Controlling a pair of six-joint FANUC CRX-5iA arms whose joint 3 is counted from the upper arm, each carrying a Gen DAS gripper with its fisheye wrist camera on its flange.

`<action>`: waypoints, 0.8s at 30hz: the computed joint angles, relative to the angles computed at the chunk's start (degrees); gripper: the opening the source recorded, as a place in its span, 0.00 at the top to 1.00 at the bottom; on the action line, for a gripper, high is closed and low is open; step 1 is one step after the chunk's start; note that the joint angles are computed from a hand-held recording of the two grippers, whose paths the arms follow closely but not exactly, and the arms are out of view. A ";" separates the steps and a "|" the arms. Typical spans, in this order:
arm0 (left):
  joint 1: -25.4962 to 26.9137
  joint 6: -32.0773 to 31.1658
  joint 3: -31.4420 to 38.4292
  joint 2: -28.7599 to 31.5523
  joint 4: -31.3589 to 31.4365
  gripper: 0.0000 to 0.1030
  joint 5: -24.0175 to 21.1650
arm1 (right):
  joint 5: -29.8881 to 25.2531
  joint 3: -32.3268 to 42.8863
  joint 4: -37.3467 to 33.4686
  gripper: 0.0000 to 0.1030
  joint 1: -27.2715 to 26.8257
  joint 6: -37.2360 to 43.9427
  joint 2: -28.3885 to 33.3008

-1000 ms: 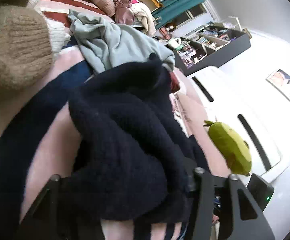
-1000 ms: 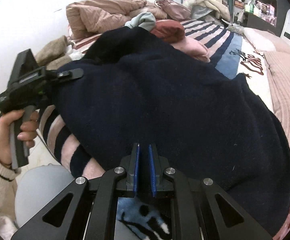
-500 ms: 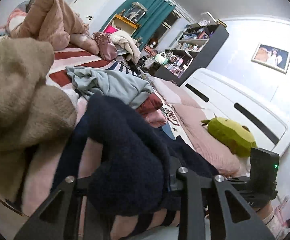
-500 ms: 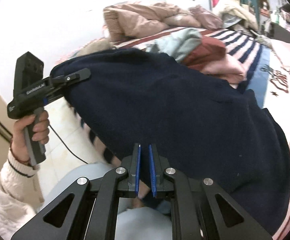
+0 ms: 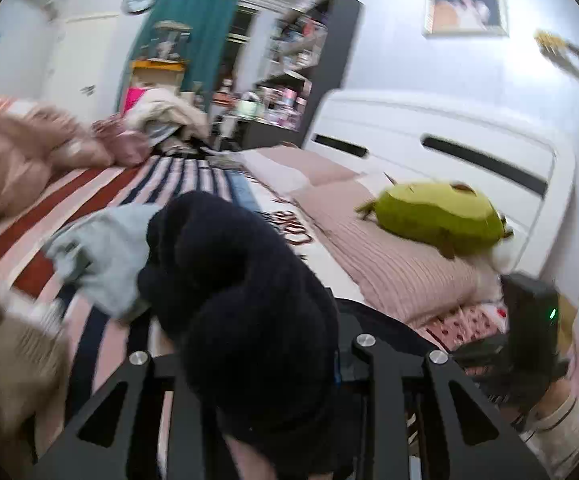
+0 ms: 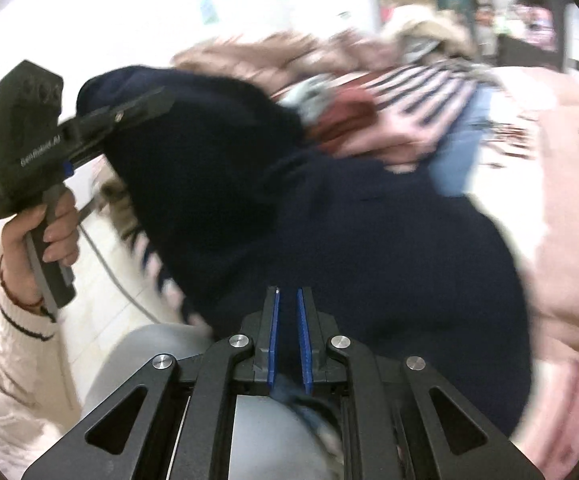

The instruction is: Fold small clothes

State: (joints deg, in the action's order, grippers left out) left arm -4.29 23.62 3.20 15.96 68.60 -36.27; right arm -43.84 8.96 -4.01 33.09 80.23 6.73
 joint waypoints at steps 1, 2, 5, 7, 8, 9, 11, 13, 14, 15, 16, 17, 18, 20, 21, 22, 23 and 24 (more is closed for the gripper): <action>-0.96 1.09 2.52 1.28 -2.55 0.75 -0.90 | 2.00 -3.57 3.20 0.95 -0.44 -3.29 -2.51; -1.76 2.20 4.76 2.43 -4.58 0.75 -1.99 | 3.28 -5.96 5.03 0.95 -1.11 -5.50 -4.31; -4.46 5.12 12.47 6.90 -11.05 0.75 -7.19 | 6.61 -12.93 10.44 0.95 -3.32 -13.13 -9.61; -7.08 6.65 18.87 10.57 -19.08 0.75 -11.07 | 8.74 -17.08 13.35 0.95 -4.86 -17.90 -12.71; -8.04 8.81 22.20 12.43 -23.29 0.75 -13.83 | 9.22 -18.06 13.07 0.95 -5.54 -18.77 -13.56; -8.93 11.50 26.03 14.63 -27.26 0.75 -17.33 | 9.30 -18.49 12.39 0.95 -6.03 -18.93 -14.08; -10.46 14.50 32.28 19.17 -31.06 0.75 -24.42 | 9.14 -19.52 10.55 0.95 -6.96 -18.54 -15.02; -11.08 15.59 35.88 21.79 -32.65 0.74 -29.39 | 8.88 -19.67 9.21 0.95 -7.64 -17.80 -14.88; -11.15 14.86 35.02 21.21 -33.05 0.72 -29.35 | 8.52 -19.48 8.38 0.95 -7.92 -17.29 -14.66; -10.93 13.80 33.46 20.28 -32.12 0.63 -28.73 | 8.28 -19.36 7.89 0.95 -7.99 -17.06 -14.42; -10.42 13.00 32.48 19.67 -30.57 0.49 -29.17 | 7.92 -19.00 6.79 0.95 -8.24 -16.03 -14.19; -9.60 12.44 31.66 19.14 -28.13 0.44 -30.40 | 7.63 -18.52 5.57 0.95 -8.46 -14.74 -13.95; -8.68 11.91 30.09 18.09 -25.44 0.36 -31.17 | 7.42 -17.68 4.02 0.95 -8.64 -13.08 -13.57; -6.78 10.75 26.14 15.47 -20.70 0.33 -31.44 | 7.83 -16.05 1.18 0.88 -9.08 -10.38 -12.93; -5.67 9.55 23.34 13.68 -18.15 0.30 -31.06 | 8.46 -15.42 -1.35 0.75 -9.82 -7.94 -12.73; -4.89 8.56 21.08 12.32 -16.14 0.25 -30.39 | 9.05 -14.45 -3.89 0.68 -10.27 -5.84 -12.43; -3.65 7.35 18.18 10.36 -14.33 0.24 -29.55 | 9.23 -12.89 -7.29 0.54 -10.76 -3.20 -11.90; -2.66 6.39 15.79 8.63 -13.42 0.23 -28.48 | 9.03 -11.83 -9.88 0.47 -11.12 -1.25 -11.51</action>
